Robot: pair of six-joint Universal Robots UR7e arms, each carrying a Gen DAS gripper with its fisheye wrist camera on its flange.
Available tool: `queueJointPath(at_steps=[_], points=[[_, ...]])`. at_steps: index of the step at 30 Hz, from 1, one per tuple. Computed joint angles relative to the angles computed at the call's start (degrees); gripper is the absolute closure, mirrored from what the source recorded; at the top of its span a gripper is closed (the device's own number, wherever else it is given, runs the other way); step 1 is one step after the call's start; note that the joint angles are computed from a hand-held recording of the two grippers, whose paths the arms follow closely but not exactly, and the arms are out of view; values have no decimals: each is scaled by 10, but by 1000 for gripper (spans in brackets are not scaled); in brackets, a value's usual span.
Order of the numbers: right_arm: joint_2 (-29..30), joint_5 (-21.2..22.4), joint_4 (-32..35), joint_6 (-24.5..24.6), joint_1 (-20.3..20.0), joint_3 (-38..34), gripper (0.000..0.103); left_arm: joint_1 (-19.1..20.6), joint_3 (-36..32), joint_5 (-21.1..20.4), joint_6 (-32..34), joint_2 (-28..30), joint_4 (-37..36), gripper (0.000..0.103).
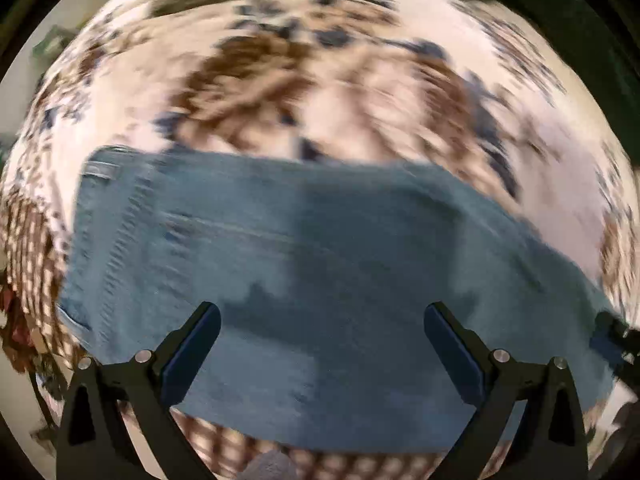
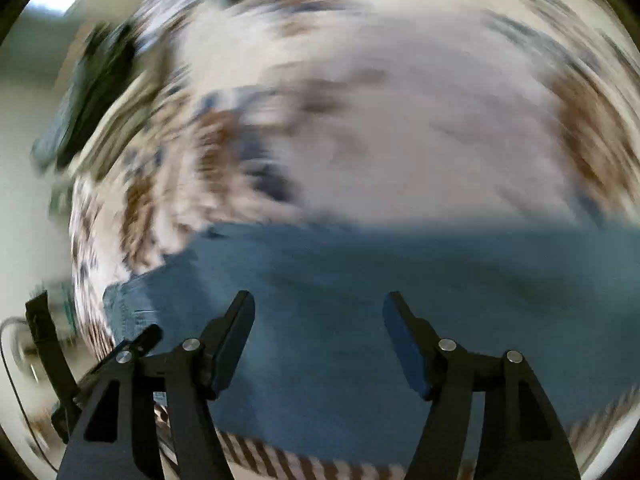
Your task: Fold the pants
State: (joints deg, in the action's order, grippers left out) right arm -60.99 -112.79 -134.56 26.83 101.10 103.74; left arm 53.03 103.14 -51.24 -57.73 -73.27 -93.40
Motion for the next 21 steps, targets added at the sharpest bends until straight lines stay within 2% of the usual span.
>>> queueJointPath(at_steps=[2, 4, 6, 8, 11, 12, 14, 17, 19, 20, 21], points=[[-106, -32, -18, 66, -31, 96, 34, -18, 4, -26, 15, 25, -20, 0], [-190, -67, -30, 95, -58, 158, 34, -30, 5, -53, 35, 53, -42, 0], [-268, -124, -25, 115, -85, 204, 34, -43, 1, -75, 53, 90, -64, 0], [-335, -151, -25, 117, -123, 233, 34, -58, -8, -87, 68, 125, -80, 0], [-422, -134, -58, 85, -201, 264, 34, -75, -33, -96, 76, 174, -83, 0], [-450, -109, -83, 65, -239, 273, 34, -81, -45, -99, 79, 193, -82, 0], [-465, -73, -102, 46, -280, 276, 34, -89, -62, -104, 84, 217, -85, 0], [-471, 8, -126, 7, -363, 271, 36, -100, -97, -106, 87, 260, -75, 0], [-453, 8, -160, 5, -372, 277, 63, -107, -116, -107, 87, 283, -70, 0], [-441, -15, -159, 7, -366, 271, 94, -114, -126, -109, 84, 296, -65, 0], [-425, -35, -171, 12, -350, 270, 94, -114, -137, -108, 89, 307, -61, 0]])
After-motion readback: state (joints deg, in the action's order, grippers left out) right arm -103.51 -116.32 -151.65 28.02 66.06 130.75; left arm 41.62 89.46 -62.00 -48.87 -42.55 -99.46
